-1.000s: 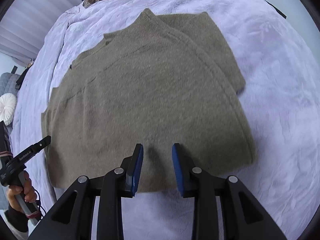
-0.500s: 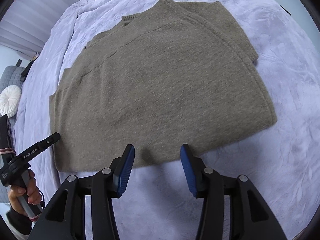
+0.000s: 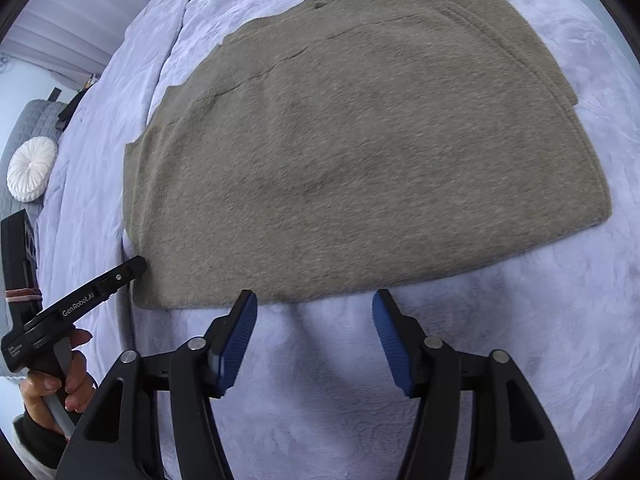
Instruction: Fold small clothes
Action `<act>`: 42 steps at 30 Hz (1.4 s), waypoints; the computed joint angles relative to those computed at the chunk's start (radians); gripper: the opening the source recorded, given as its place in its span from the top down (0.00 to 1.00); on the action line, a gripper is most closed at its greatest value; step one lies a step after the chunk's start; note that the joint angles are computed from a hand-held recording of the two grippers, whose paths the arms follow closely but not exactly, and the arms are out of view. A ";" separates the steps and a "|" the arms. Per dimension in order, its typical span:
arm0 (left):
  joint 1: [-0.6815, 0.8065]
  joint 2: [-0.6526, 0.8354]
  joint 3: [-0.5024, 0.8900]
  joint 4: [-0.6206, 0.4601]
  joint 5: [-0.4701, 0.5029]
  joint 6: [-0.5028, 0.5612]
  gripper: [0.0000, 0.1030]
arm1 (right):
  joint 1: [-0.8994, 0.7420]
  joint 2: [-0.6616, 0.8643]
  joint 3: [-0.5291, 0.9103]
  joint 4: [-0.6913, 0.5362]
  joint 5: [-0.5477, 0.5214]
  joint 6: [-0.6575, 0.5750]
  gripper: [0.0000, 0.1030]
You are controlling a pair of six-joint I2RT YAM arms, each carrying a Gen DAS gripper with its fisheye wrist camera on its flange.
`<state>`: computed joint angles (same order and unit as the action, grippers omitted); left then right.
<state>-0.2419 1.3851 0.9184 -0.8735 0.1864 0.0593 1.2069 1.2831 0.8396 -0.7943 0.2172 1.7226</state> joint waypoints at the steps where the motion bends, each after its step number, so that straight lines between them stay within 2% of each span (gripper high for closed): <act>1: 0.003 -0.022 -0.010 0.010 -0.007 0.007 0.02 | 0.001 0.010 0.005 0.007 -0.002 -0.004 0.32; 6: 0.031 -0.019 -0.019 -0.006 -0.002 0.033 0.02 | 0.000 0.037 0.016 0.040 -0.016 -0.012 0.31; 13: 0.101 -0.006 -0.031 -0.009 -0.015 0.073 0.02 | 0.010 0.062 0.032 0.055 -0.006 -0.010 0.22; 15: 0.127 -0.004 -0.038 -0.013 -0.013 0.093 0.02 | 0.025 0.072 0.044 0.055 0.027 -0.009 0.19; 18: 0.164 0.003 -0.045 -0.020 0.015 0.128 0.02 | 0.044 0.092 0.067 0.069 0.065 -0.037 0.03; 21: 0.165 0.011 -0.041 -0.018 0.027 0.123 0.02 | 0.037 0.112 0.084 0.106 0.040 -0.083 0.00; 24: 0.178 0.018 -0.033 -0.020 0.041 0.123 0.02 | 0.030 0.109 0.060 0.172 0.011 -0.079 0.00; 28: 0.191 0.026 -0.026 -0.021 0.038 0.133 0.02 | 0.039 0.090 0.001 0.279 0.020 -0.012 0.00; 33: 0.205 0.076 -0.017 -0.027 0.054 0.163 0.02 | 0.050 0.048 -0.106 0.464 0.054 0.068 0.00; 38: 0.222 0.070 -0.026 -0.026 0.091 0.165 0.02 | 0.061 0.051 -0.179 0.621 0.059 0.112 0.00; 42: 0.249 0.089 -0.018 -0.031 0.124 0.183 0.02 | 0.069 0.072 -0.251 0.795 0.077 0.164 0.00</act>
